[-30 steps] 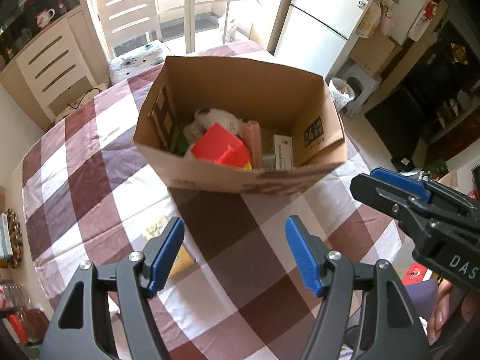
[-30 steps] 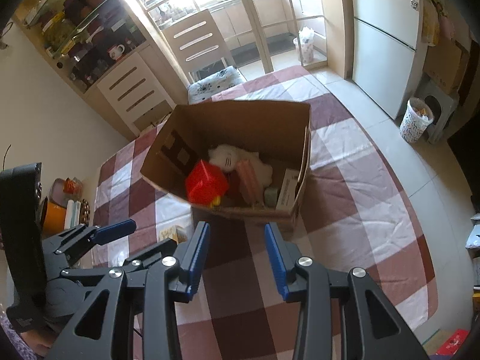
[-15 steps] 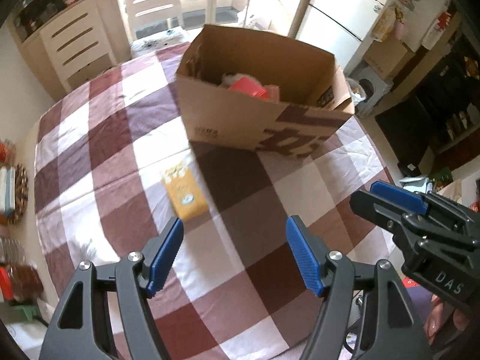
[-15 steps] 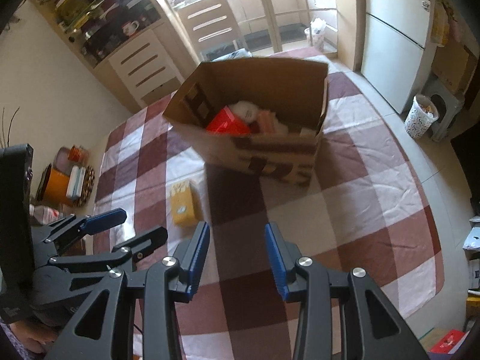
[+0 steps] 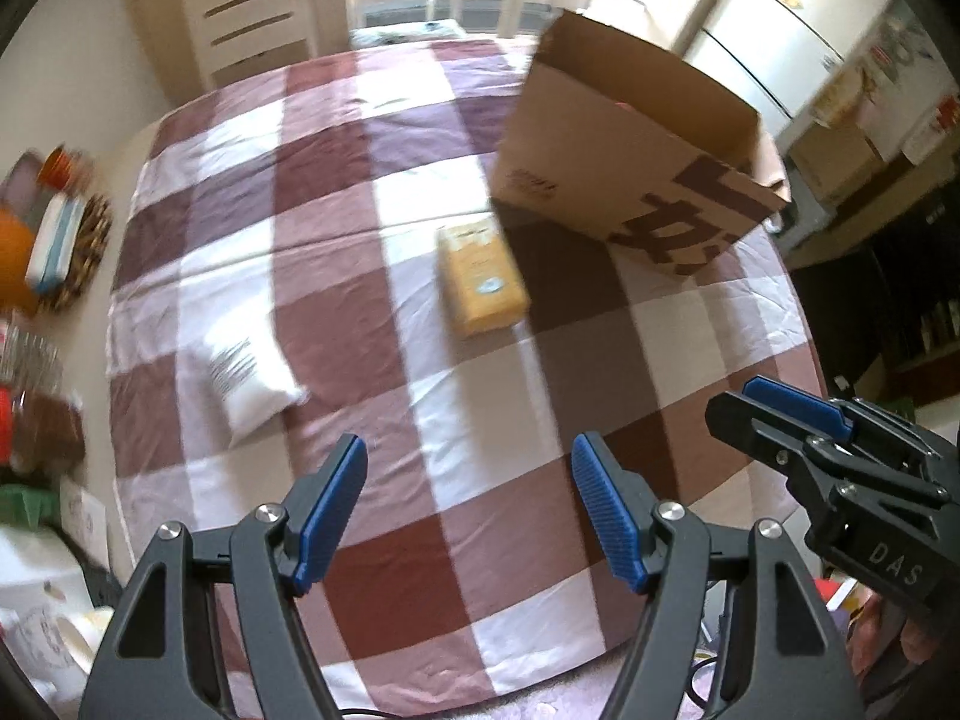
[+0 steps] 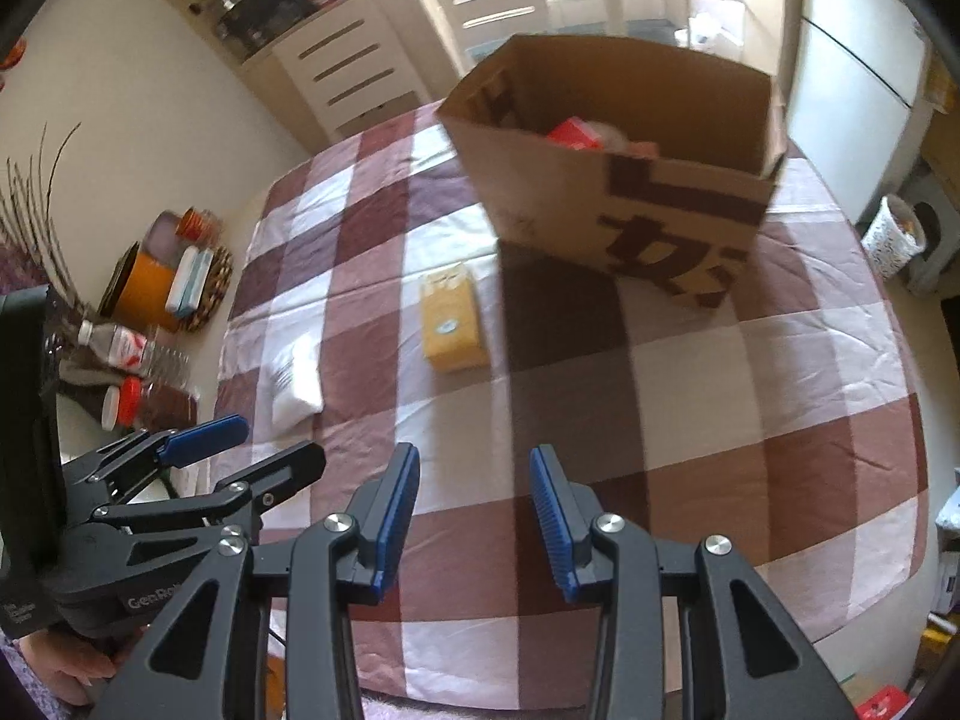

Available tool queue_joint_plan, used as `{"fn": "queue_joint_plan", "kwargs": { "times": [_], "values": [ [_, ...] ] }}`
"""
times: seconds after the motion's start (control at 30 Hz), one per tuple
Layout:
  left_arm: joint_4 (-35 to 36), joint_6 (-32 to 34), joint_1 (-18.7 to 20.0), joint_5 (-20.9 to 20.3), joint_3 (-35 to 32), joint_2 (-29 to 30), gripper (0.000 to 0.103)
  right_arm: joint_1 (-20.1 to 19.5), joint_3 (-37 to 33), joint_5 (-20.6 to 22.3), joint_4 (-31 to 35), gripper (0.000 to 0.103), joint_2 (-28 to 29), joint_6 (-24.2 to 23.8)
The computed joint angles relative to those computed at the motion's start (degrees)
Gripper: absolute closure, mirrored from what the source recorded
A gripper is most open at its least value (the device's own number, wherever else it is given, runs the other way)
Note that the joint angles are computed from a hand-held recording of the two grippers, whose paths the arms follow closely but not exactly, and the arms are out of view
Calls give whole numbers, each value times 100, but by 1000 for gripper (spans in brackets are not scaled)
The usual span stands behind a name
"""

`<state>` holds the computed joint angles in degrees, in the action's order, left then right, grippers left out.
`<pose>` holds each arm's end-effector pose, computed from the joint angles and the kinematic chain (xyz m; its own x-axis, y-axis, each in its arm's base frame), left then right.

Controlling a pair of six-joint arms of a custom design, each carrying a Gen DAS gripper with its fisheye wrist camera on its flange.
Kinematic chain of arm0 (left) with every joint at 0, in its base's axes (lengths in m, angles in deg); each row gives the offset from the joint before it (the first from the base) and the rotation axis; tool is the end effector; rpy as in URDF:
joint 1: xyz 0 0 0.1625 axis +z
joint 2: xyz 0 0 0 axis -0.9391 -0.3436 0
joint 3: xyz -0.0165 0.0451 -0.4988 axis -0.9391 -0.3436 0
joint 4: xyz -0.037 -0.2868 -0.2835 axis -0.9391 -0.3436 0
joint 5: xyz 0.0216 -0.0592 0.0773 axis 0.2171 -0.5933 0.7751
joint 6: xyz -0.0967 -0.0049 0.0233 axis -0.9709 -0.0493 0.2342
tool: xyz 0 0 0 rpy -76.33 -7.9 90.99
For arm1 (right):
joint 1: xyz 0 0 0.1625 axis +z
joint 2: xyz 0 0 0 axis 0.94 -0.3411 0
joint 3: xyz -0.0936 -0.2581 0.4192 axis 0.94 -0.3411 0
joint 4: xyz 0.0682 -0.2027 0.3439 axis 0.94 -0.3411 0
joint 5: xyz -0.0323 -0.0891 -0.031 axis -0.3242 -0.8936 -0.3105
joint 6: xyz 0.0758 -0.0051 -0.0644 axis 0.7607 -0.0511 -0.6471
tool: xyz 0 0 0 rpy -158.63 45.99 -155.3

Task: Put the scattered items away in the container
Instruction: 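Move both open tools back toward the white bag and yellow box, then grasp the white zip bag with left tool while right tool grasps Butter bear box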

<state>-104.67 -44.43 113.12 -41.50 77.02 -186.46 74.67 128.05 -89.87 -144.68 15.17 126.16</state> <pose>-0.1104 -0.3482 0.3913 -0.6843 0.5382 -0.4919 0.5352 0.8290 0.1625 0.4635 -0.2473 0.0210 -0.8096 0.4589 0.3661 0.1641 0.7757 -0.6094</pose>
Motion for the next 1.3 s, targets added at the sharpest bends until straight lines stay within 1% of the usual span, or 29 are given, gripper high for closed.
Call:
{"fn": "queue_joint_plan", "kwargs": {
  "times": [0.13, 0.3, 0.47, 0.6, 0.67, 0.77, 0.83, 0.93, 1.07, 1.17, 1.3],
  "values": [
    [239, -226, 298, 207, -96, -221, 31, -108, -158, 225, -307, 64, 265, -456],
    [410, -392, 751, 459, -246, -409, 31, -270, -449, 557, -742, 64, 669, -1207],
    [500, -530, 1108, 730, -360, -514, 31, -410, -859, 780, -681, 63, 995, -1795],
    [384, -573, 1432, 892, -409, -499, 31, -502, -1133, 829, -507, 62, 1199, -2089],
    [297, -592, 1597, 965, -434, -441, 31, -557, -1203, 873, -497, 59, 1277, -2167],
    [125, -567, 1798, 996, -465, -322, 30, -629, -1279, 835, -427, 58, 1358, -2182],
    [-40, -480, 1911, 1013, -489, -211, 25, -676, -1275, 752, -384, 58, 1361, -2148],
    [-312, -318, 2034, 1007, -535, 22, 24, -767, -1216, 523, -288, 58, 1283, -1994],
    [-767, -65, 2220, 993, -592, 444, 22, -1023, -1100, 205, -20, 58, 1109, -1740],
    [-1105, 103, 2421, 942, -651, 807, 21, -1264, -1023, -42, -6, 58, 1057, -1712],
    [-1391, 259, 2629, 1012, -719, 1252, 21, -1554, -1059, -200, 30, 58, 1096, -1806]
  ]
}}
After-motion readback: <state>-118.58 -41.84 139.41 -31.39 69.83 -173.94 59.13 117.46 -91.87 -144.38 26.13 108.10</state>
